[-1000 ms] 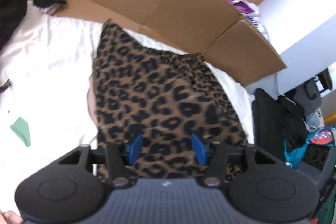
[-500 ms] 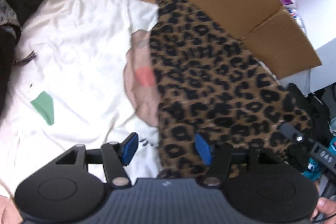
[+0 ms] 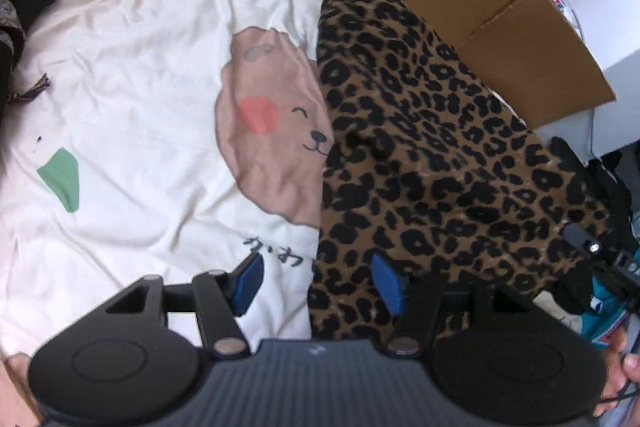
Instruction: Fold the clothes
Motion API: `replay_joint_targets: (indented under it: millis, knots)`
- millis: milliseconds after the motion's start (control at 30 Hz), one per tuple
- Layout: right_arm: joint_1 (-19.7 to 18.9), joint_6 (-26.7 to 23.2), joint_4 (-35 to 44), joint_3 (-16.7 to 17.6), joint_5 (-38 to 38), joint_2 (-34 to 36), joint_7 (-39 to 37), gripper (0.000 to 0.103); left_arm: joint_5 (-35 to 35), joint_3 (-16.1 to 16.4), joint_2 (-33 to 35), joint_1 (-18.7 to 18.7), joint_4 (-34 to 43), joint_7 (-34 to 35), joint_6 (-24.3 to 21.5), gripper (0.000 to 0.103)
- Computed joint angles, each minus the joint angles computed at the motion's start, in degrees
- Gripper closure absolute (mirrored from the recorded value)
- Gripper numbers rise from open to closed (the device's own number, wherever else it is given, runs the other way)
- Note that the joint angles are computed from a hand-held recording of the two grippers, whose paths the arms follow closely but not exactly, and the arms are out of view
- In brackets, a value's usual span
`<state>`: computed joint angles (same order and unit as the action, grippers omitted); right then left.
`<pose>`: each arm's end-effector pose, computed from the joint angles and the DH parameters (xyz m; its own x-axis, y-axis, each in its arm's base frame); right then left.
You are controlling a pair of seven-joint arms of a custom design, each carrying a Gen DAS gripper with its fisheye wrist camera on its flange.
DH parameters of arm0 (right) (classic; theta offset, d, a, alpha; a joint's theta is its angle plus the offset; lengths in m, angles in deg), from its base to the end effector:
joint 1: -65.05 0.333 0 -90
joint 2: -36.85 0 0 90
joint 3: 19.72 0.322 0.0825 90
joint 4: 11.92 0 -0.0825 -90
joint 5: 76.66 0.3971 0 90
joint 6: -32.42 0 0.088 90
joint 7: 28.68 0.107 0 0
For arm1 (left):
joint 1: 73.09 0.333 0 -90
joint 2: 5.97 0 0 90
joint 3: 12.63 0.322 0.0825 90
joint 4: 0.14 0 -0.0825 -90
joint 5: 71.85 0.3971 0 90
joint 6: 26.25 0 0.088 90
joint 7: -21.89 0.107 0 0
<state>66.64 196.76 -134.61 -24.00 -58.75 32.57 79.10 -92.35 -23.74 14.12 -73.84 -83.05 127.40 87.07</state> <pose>0.5821 -0.0455 0.5301 -0.3826 -0.7961 -0.4689 -0.5691 0.6029 -0.5592 0.6839 -0.1456 0.5178 -0.3622 -0.8647 0.3479 -0.9243 0.2853 -0.2534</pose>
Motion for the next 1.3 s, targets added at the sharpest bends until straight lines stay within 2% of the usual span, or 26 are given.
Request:
replay_joint_targets:
  millis: [100,267,400,500,633,767,933,1300]
  knots:
    - [-0.9,1.5,-2.1,0.1,-2.2,-1.5,3.1,0.103,1.1,0.0,-1.0,-0.4,-1.7,0.8,0.8,0.04]
    - [-2.5,2.7,-5.1,-0.4,-4.5,-2.4,8.6,0.103,2.9,0.2,-0.1,-0.9,-0.8,1.7,-0.8,0.042]
    - [-3.1,2.6,-6.8,-0.7,-4.7,-2.8,11.6,0.103,3.5,0.2,-0.9,-0.4,-1.3,5.0,-1.9,0.042]
    - [-3.1,2.6,-7.3,-0.8,-4.7,-3.1,13.4,0.103,1.3,0.1,-2.3,0.3,-4.1,7.6,1.1,0.042]
    - [-4.0,1.2,-7.5,-0.6,-7.0,-3.2,15.6,0.103,0.4,0.4,-0.7,0.6,-2.2,6.6,-2.5,0.042]
    - [-5.2,0.4,-8.5,-0.1,-9.7,-3.0,22.1,0.103,2.0,0.5,-0.5,0.3,-2.0,6.9,-3.5,0.042]
    - [-5.5,-0.4,-9.7,-0.3,-10.9,-2.8,26.1,0.103,3.2,0.7,0.5,0.2,-1.1,6.5,-5.9,0.042]
    - [-6.9,0.1,-12.4,0.1,-16.0,-4.6,33.8,0.103,4.6,0.9,1.0,0.3,0.1,8.5,-5.7,0.042]
